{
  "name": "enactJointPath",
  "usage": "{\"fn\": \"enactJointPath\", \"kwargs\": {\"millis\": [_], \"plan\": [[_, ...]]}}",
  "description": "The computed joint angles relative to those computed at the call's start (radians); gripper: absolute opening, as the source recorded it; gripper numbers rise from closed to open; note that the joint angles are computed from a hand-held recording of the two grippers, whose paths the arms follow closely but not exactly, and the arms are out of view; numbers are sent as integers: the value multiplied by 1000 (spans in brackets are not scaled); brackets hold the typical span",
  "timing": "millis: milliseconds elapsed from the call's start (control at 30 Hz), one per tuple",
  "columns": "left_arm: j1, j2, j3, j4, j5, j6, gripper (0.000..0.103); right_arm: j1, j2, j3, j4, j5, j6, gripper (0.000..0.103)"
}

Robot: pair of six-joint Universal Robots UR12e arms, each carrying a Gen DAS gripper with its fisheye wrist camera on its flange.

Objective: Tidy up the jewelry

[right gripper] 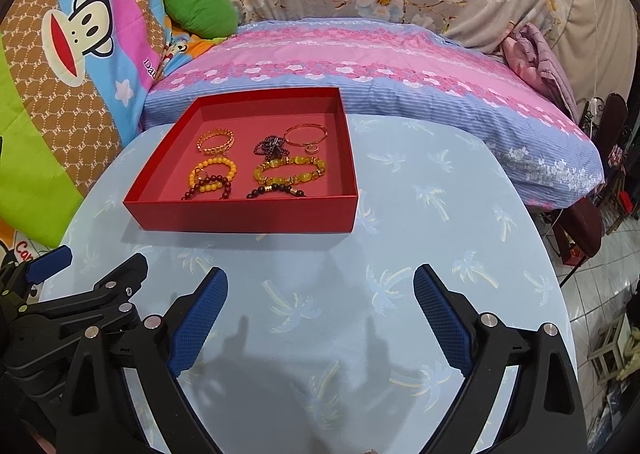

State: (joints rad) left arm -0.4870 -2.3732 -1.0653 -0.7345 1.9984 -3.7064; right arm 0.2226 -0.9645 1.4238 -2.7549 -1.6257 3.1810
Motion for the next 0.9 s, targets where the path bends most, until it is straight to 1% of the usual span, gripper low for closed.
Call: {"fn": "enactJointPath", "kwargs": {"millis": [467, 900], "plan": [[-1, 2, -7, 20, -2, 4, 92, -1, -1, 1, 6, -2, 16, 90], [-3, 1, -6, 19, 3, 5, 92, -4, -1, 2, 10, -3, 22, 90]]}}
